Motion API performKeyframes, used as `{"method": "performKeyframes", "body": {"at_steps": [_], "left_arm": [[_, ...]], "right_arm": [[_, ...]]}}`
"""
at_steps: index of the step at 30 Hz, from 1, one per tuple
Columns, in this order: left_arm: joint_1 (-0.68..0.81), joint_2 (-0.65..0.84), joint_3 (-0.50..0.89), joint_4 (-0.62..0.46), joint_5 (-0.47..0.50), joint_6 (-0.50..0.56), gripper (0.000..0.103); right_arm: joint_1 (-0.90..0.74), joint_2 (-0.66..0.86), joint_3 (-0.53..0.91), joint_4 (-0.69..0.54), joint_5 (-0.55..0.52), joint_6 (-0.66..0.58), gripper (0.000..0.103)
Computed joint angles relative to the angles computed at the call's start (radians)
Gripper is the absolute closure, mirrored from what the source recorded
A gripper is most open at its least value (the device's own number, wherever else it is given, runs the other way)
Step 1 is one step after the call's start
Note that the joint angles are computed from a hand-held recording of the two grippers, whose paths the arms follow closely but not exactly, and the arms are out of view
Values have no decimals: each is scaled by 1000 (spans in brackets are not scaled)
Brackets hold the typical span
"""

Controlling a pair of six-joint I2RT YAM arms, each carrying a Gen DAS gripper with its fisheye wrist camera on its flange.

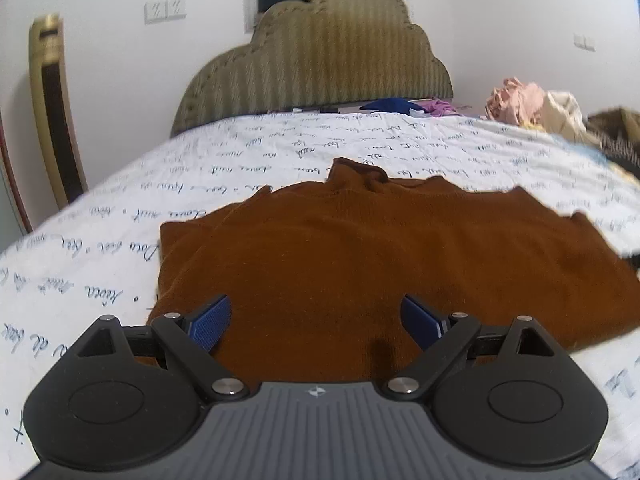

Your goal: Fold small clothes

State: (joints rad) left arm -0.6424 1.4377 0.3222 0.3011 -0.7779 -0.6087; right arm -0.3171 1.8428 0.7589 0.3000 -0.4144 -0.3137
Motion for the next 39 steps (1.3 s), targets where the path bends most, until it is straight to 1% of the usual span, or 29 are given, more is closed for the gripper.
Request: {"method": "performKeyframes", "body": {"at_steps": [1,2,3,5,7,10,11,13,16,19,22,27,29,32,36,39], "left_arm": [[24,-28,-5,-17,23,4,11],[50,-55,-10,-33,42,10,11],[81,-83,-15,-53,59,18,11],[157,-144,-22,-103,102,29,11],[249,-212,-28,-146,177,52,11],[400,-300,-35,-177,311,123,11],[445,-313,-33,-180,342,144,10],[522,-307,-20,-181,394,189,11],[624,-266,7,-174,458,249,11],[720,-215,48,-185,542,297,11],[783,-158,86,-189,591,314,11],[828,-88,126,-191,641,338,11],[837,-64,137,-188,652,346,11],[861,-32,158,-200,706,359,10],[883,-7,166,-195,752,356,11],[894,6,179,-201,771,361,11]], "right_arm": [[3,-25,0,-31,11,7,0],[11,-56,-25,-16,21,39,0],[14,-106,-76,25,17,63,0],[43,-247,-209,122,-12,57,0],[116,-400,-309,152,-7,29,0],[270,-587,-366,57,-37,-45,0],[344,-633,-390,59,-7,-46,0],[507,-674,-417,71,107,-62,0],[745,-627,-394,58,311,-76,0],[915,-543,-363,81,434,-91,0],[1067,-438,-333,140,548,-112,0],[1225,-364,-336,238,661,-114,1],[1263,-328,-320,257,687,-138,1],[1316,-307,-324,280,709,-145,2],[1381,-277,-335,299,756,-152,3],[1410,-232,-349,362,797,-172,4]]}}
